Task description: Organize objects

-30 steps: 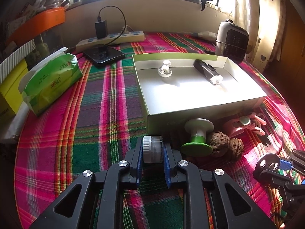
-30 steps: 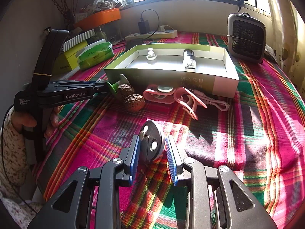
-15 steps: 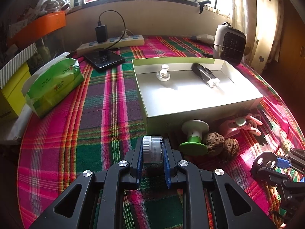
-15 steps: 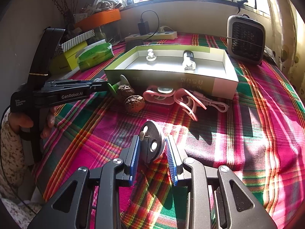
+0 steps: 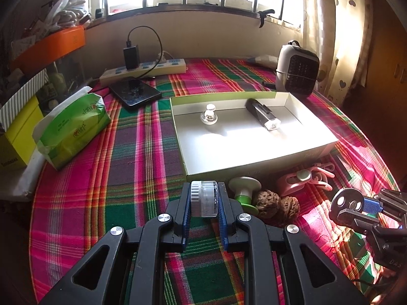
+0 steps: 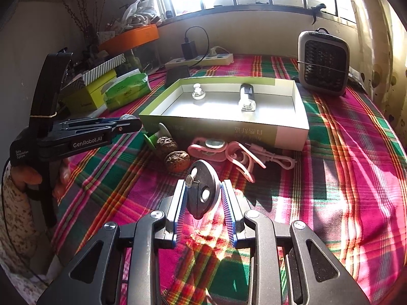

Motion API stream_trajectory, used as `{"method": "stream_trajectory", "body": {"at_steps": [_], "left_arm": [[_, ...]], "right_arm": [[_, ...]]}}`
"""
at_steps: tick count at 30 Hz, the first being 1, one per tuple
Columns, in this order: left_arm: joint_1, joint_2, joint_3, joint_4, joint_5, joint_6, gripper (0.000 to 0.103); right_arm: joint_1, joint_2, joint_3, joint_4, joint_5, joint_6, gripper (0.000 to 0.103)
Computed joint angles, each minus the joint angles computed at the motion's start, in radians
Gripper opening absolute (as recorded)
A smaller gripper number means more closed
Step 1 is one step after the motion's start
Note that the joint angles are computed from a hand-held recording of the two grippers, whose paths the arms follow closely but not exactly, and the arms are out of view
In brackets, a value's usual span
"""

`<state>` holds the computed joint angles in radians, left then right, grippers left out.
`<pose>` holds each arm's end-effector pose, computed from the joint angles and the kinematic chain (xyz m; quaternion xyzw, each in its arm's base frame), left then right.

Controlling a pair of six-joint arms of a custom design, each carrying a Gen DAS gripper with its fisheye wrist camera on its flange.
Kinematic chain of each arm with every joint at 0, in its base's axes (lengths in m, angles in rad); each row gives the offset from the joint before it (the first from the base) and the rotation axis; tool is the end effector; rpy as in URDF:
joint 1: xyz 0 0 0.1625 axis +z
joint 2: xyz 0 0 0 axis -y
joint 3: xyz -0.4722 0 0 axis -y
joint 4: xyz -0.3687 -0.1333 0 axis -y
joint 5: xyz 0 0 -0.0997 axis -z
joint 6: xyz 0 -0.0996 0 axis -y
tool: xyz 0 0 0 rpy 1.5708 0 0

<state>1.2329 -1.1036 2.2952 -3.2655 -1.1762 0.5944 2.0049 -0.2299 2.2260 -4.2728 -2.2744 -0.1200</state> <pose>0.0025 -0.5105 0.2091 0.3833 0.8703 -0.2178 0.2195 0.2445 -0.3637 -0.0589 0.1264 -0.8799 0.3711 0.2686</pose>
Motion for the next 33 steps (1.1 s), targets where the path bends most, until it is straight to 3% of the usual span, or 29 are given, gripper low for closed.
{"method": "stream_trajectory", "body": {"at_steps": [17,33], "left_arm": [[-0.05,0.047,-0.087,0.074,-0.013,-0.035,0.017],[-0.073,0.163,-0.213,0.138,0.004,-0.053,0.017]], "right_arm": [[-0.047,-0.122,-0.032,0.074,-0.003,-0.031,0.029],[-0.135,-0.2,-0.13,0.25,-0.018,-0.04,0.029]]}}
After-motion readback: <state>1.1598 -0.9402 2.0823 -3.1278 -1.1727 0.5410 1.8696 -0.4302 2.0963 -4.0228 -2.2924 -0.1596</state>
